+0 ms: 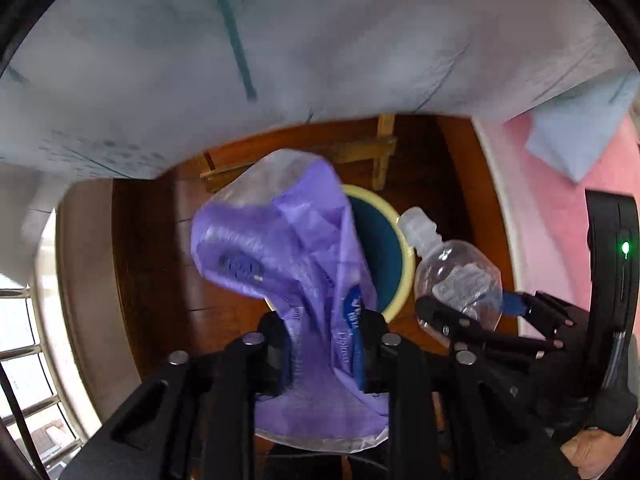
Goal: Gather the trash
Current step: 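Carry bag and bottle over the trash bin and open both tools, then raise both empty tools back toward the table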
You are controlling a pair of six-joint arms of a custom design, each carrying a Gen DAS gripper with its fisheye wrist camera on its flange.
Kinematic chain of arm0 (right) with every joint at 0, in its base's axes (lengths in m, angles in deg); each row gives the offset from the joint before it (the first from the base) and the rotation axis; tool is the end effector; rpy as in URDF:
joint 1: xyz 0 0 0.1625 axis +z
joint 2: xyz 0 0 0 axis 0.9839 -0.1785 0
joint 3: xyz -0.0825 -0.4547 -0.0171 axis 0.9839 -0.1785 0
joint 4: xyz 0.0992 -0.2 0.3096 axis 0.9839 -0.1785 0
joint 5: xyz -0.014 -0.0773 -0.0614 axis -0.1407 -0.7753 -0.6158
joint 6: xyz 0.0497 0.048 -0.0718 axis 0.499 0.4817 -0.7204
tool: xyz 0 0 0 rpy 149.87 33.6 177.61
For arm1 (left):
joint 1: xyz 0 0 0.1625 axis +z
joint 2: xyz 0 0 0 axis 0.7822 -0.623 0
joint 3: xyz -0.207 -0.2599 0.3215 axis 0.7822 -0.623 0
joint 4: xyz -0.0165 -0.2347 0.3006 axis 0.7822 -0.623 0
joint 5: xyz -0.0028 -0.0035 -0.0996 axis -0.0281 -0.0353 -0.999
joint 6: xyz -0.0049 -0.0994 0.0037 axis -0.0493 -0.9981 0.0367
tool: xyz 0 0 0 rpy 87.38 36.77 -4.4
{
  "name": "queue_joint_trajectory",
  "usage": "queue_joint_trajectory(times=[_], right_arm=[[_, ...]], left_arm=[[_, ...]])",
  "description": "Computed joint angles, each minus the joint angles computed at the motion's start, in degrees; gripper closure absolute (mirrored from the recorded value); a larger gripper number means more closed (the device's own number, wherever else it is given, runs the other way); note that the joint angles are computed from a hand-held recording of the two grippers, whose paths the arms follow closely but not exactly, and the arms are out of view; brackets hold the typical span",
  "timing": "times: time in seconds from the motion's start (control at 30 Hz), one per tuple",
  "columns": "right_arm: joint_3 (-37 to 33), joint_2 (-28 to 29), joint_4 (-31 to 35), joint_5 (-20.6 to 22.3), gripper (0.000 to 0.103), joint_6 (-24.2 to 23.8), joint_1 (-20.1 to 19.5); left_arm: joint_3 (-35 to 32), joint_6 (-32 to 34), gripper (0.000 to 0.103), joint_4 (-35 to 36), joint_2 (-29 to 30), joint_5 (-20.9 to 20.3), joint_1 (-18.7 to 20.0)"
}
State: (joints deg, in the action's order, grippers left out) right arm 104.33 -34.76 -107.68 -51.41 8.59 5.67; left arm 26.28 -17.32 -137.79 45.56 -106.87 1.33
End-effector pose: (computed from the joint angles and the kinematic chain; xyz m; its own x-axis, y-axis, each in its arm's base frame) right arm 0.0193 -0.8462 0.2640 -0.8691 -0.2213 0.4424 -0.1806 0.9746 0.1328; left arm -0.3729 -0.8118 -0.0502 -0.7494 -0.1898 -0.6344 -0.0537 0.9723 -0.2275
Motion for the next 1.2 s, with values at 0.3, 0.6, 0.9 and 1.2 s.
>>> queue_joint_trajectory(times=[0.3, 0.6, 0.9, 1.2], right_arm=[[1.3, 2.9, -6.4, 2.6, 0.037, 1.9, -3.1], [5.2, 1.1, -11.8, 1.4, 0.026, -1.1, -1.9], [7.4, -2.7, -12.1, 0.0, 0.026, 0.9, 0.9], [3.9, -8.4, -5.3, 1.2, 0.026, 4.1, 7.1]], left_arm=[[13.0, 3.5, 0.031, -10.8, -3.2, -0.7, 3.1], [26.9, 5.0, 0.005, -22.5, -9.8, 2.3, 2.1], [26.1, 4.3, 0.005, -18.5, -13.7, 1.7, -0.8], [23.9, 1.0, 0.006, -10.9, -20.2, 5.6, -6.4]])
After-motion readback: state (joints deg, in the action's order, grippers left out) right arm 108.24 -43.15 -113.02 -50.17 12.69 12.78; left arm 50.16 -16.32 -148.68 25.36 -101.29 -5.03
